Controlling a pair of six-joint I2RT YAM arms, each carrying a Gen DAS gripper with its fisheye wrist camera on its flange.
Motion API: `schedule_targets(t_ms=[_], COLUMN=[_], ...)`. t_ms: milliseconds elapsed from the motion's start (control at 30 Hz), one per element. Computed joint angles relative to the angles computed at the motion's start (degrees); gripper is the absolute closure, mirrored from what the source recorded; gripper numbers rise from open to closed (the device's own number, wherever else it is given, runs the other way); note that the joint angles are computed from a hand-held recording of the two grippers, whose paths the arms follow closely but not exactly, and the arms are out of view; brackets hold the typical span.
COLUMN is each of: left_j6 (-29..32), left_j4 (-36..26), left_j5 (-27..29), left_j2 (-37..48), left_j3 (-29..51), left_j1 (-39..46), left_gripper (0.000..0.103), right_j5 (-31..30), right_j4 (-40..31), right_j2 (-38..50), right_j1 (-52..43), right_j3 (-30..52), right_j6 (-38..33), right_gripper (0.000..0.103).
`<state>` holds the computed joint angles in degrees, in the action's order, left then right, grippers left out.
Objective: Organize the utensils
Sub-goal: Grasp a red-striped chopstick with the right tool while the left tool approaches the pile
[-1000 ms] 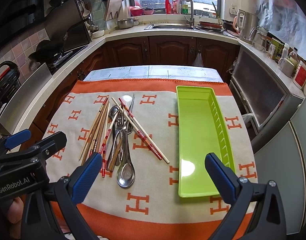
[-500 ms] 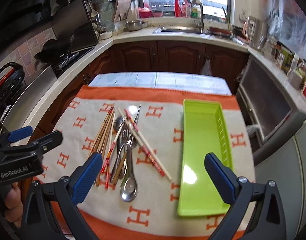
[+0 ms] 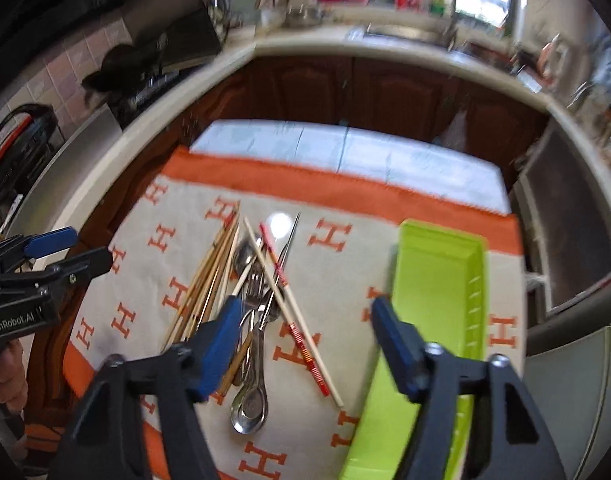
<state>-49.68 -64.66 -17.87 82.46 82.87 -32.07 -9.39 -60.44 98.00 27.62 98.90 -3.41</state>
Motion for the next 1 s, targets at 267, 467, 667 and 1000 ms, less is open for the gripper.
schedule_targets(t_ms=[267,467,667,1000], left_j6=[1.55,-0.52,-1.43,-3.07], left_j4=[11.41,13.93,14.84,18.95], left_j5=[8.08,14.71,17.90,23.12], left_j2=[6.75,9.47,10.78,12.79], left_j3=[-4.39,-4.00,-2.73,-2.84], left_j1=[3.66,3.94,5.11,7.03], left_gripper=[0.085,0.085,0.085,0.089], right_j5=[-4.47,-4.06,-2.60,-5.63], right_j4=[-5.47,-8.53,-8.89,-7.53], right_j2=[17.15,24.35,27.51,28.73], right_j1=[0.19,0.86,1.70,1.38], right_j3=[10.25,15.81,18.06,16.82], right_j6=[-3.50,-6.52,-8.81,-9.86], right_gripper=[0.075,0.085,0.090,0.095])
